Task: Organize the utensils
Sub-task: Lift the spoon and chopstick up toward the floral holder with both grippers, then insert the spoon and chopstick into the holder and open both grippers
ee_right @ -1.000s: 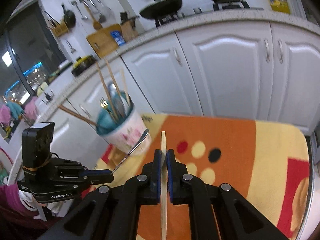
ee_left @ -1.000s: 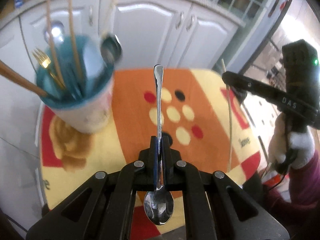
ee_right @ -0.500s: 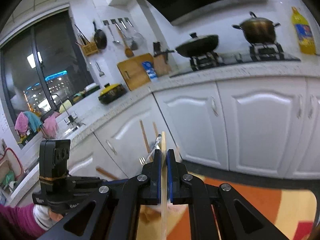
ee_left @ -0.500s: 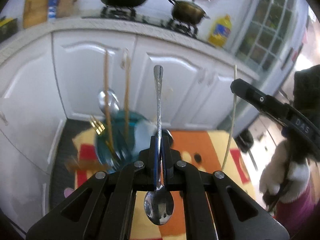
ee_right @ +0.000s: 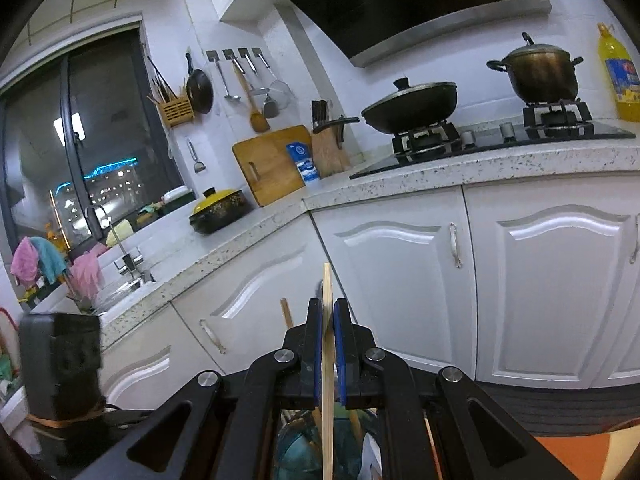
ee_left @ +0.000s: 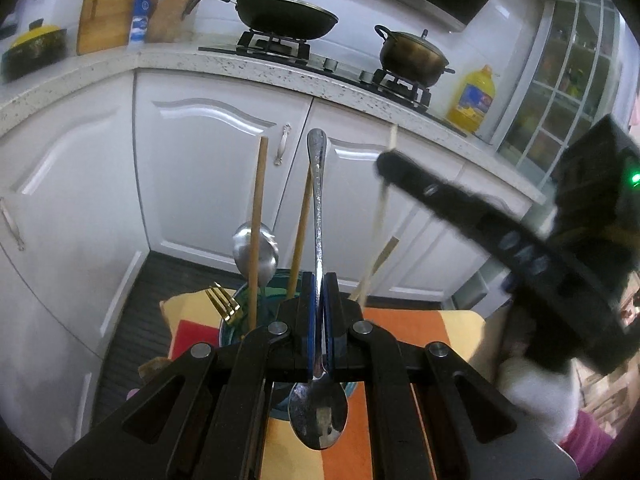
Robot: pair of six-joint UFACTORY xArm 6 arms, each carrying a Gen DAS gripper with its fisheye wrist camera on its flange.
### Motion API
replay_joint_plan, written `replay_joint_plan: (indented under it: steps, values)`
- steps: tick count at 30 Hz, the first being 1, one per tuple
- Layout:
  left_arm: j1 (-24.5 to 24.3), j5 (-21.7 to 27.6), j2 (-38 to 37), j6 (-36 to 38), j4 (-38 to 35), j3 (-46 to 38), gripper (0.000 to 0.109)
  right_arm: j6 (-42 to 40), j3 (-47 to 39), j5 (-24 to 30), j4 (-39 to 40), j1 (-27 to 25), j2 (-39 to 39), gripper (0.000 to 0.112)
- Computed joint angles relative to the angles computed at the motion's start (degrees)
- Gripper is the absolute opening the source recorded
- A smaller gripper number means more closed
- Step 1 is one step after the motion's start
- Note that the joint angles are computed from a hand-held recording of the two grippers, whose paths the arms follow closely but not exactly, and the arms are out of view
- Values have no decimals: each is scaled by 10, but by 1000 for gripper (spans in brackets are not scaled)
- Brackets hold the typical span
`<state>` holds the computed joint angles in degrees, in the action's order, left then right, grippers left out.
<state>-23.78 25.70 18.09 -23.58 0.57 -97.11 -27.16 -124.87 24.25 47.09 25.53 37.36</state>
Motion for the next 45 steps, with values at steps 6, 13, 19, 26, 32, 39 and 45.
replay_joint_plan:
  steps: [6,13,19,26,32,39,45]
  values:
    - [1,-6,9,-20,28,-6,2,9,21,14,-19,-3,7,5]
    - [-3,-47,20,-81,91,7,2,18,54,76,8,-29,-14,5]
    - [-1,-104,37,-184,175,31,2,4,106,101,76,-50,-53,9]
    - [2,-103,45,-267,274,46,2,-62,186,85,119,-49,-119,29]
    - [1,-110,26,-230,250,75,3,-89,220,72,159,-56,-151,31]
    - [-3,-114,-6,-190,207,117,26,-79,248,66,158,-58,-171,31]
    - [-11,-108,-34,-159,179,146,32,-76,267,67,163,-61,-184,32]
